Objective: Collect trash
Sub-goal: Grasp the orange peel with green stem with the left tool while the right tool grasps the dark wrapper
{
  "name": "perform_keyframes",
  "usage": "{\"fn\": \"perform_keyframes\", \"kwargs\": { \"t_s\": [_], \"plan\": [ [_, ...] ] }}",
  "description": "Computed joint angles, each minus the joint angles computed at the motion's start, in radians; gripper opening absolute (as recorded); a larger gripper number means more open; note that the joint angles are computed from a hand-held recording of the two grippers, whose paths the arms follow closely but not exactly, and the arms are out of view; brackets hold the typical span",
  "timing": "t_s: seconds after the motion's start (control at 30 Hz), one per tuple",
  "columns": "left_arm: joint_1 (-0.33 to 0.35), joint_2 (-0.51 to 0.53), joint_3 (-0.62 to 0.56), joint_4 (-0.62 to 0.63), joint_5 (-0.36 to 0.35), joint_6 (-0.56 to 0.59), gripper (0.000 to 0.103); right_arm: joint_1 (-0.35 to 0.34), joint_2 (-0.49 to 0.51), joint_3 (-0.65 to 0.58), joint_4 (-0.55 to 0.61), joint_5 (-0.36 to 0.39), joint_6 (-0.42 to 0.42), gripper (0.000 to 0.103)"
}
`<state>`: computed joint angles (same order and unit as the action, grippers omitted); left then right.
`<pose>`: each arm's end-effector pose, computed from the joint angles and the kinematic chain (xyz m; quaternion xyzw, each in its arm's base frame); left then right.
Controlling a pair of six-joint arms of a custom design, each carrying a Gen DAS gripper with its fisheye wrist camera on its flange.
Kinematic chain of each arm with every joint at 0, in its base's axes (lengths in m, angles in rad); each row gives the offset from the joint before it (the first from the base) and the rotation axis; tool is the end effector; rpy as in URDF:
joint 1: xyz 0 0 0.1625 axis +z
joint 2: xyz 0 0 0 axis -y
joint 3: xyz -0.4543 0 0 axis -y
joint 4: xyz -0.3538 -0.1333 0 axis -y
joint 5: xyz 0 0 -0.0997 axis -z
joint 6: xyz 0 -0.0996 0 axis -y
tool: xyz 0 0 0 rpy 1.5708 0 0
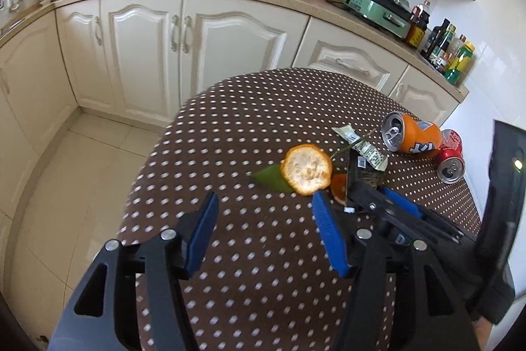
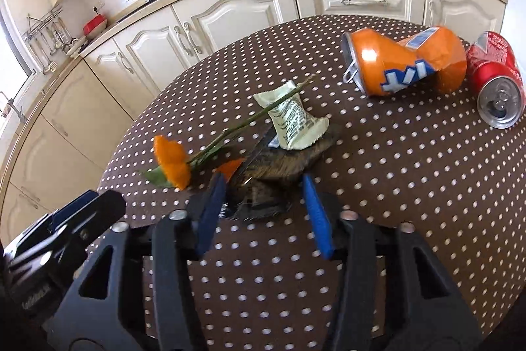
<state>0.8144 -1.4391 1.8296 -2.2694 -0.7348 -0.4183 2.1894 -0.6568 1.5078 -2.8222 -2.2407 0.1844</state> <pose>-0.1939 -0.5074 0.4448 0.0905 0.9007 -0.3390 0.2562 0.4730 -0.5413 0.1408 0.1355 -0.9179 0.2988 0.2231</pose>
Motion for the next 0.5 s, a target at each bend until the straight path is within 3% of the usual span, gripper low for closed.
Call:
{"fn": "perform_keyframes", "kwargs": {
  "t_s": [0.1,0.3,0.5],
  "plan": [
    [0.012,0.033,-0.021,-0.012,-0.028,0.029,0.06,-0.005,-0.029,0.043,-0.029,-0.001,0.012,0.03],
    [0.03,0.099,-0.063,-0.017,-0.038,0.06,0.06,-0.005,-0.068,0.109,-0.11,-0.028,0.017,0.029],
    [0.042,0.149,-0.091,-0.032,-0.029,0.069,0.059,-0.014,-0.076,0.122,-0.125,0.01,0.018,0.029]
  ]
}}
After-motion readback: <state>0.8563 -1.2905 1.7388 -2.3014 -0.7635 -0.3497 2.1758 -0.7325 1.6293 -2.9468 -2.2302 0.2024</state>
